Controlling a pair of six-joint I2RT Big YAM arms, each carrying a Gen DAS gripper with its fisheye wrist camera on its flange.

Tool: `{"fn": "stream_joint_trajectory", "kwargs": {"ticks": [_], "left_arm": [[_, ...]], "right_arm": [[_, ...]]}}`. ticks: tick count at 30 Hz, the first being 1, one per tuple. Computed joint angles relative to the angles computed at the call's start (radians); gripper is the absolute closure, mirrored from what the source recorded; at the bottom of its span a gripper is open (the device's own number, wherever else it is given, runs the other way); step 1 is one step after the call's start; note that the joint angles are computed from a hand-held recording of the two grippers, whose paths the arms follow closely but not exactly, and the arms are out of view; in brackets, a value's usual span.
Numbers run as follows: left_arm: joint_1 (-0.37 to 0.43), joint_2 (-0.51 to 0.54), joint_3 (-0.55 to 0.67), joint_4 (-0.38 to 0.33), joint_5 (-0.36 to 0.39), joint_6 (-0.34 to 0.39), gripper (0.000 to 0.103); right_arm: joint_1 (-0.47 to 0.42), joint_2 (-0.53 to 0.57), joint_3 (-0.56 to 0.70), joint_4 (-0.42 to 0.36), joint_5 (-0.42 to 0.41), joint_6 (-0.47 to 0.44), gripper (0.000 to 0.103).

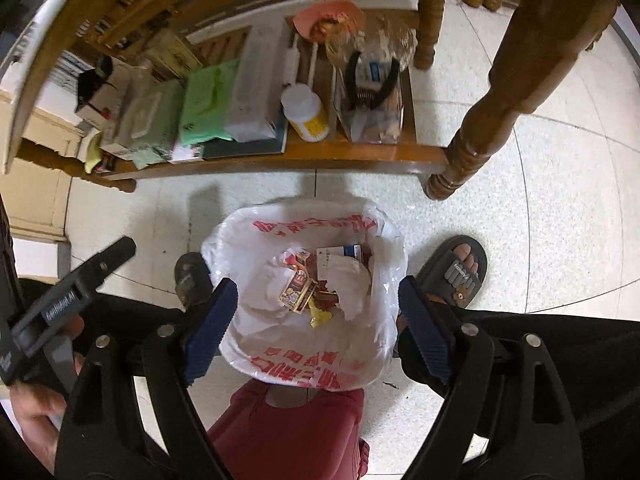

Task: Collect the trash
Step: 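Raise both tools from the bag back over the table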

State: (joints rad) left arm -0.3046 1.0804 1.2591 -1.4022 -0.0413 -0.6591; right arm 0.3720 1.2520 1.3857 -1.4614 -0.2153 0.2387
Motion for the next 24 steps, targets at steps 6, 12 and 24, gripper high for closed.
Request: {"fn": "stream_joint_trajectory", "kwargs": {"ticks": [6,12,24], "left_arm": [[0.024,-0.030,0.086,-0.036,-0.020,0.048,0.016],[0.041,-0.007,0.239,-0.062,-0.040,0.166,0.014],[0.125,0.156,0.559,-0.078,-0.051,0.449,0.014]], "right_arm": [[-0.008,-0.033,0.068,-0.048,-0.021,-0.038,0.022],[-0.003,-0.033,0.187,-0.104,-0.031,-0.082,0.022],[-0.003,0.131,0.552,-0.184,0.007,-0.084,0.017]]}}
